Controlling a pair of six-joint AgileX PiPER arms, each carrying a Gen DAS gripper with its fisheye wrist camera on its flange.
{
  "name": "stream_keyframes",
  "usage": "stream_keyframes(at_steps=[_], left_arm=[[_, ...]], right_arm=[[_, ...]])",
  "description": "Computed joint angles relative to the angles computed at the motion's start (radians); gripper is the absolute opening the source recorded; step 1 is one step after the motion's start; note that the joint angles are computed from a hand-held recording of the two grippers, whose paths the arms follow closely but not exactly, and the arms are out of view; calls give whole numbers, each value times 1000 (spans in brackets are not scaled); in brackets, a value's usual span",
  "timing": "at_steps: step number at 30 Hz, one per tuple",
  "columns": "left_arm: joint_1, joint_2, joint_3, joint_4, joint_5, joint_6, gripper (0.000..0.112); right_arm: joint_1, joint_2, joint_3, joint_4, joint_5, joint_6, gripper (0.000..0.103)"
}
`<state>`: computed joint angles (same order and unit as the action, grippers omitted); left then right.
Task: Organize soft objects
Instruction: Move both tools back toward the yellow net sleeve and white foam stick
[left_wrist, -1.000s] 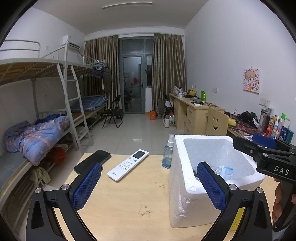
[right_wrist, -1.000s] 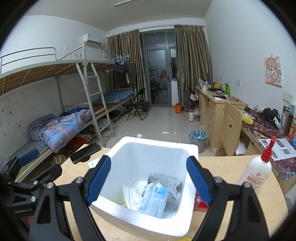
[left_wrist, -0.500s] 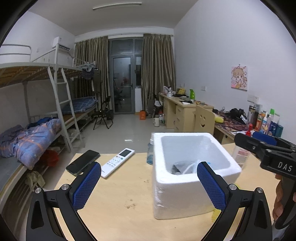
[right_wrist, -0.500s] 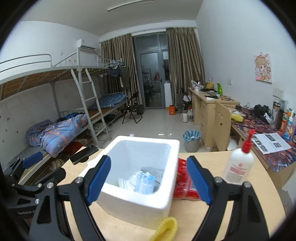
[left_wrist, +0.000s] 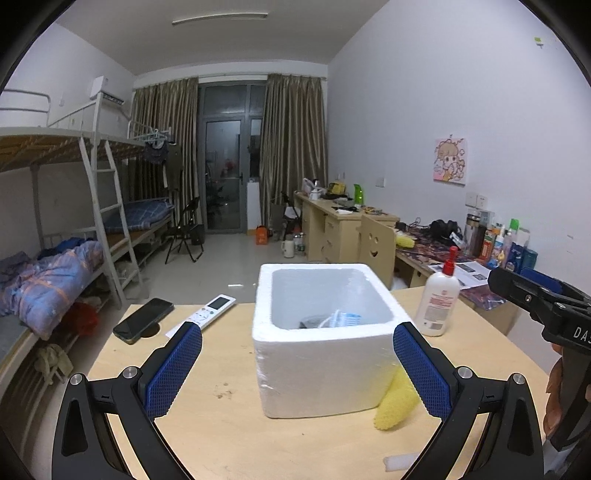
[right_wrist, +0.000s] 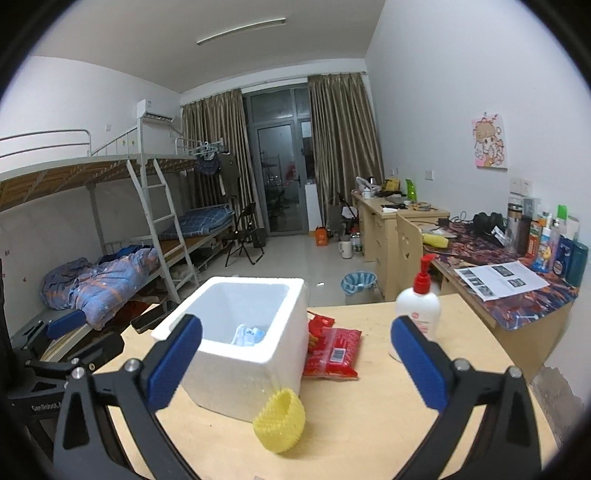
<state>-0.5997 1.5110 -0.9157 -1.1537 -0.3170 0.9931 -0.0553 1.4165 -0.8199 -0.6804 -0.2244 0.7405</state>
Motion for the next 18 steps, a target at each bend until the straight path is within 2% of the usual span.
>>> stream_keyframes(at_steps=[3,7,9,12,14,18], left_arm=[[-27,-25,38,22,-28,-36,103],[-40,-63,106,156,-38,-189,103],[-62,-75,142,206,-72,-243,103],[-101,-77,200,273,-140,-313,103],[-115,-70,237,324,-165,-372,103],[-135,-45,314,441,-247,-533,103]], right_arm=[[-27,-34,47,-12,-29,10,103],[-46,-72,117,32,-80,-68,103],[-39,-92,167,121,-110,-180,103],[-45,-104,226,161,-160,-242,103],[-52,-110,262,176,-185,-277,103],[-91,-114,364,170,-299,-344,103]])
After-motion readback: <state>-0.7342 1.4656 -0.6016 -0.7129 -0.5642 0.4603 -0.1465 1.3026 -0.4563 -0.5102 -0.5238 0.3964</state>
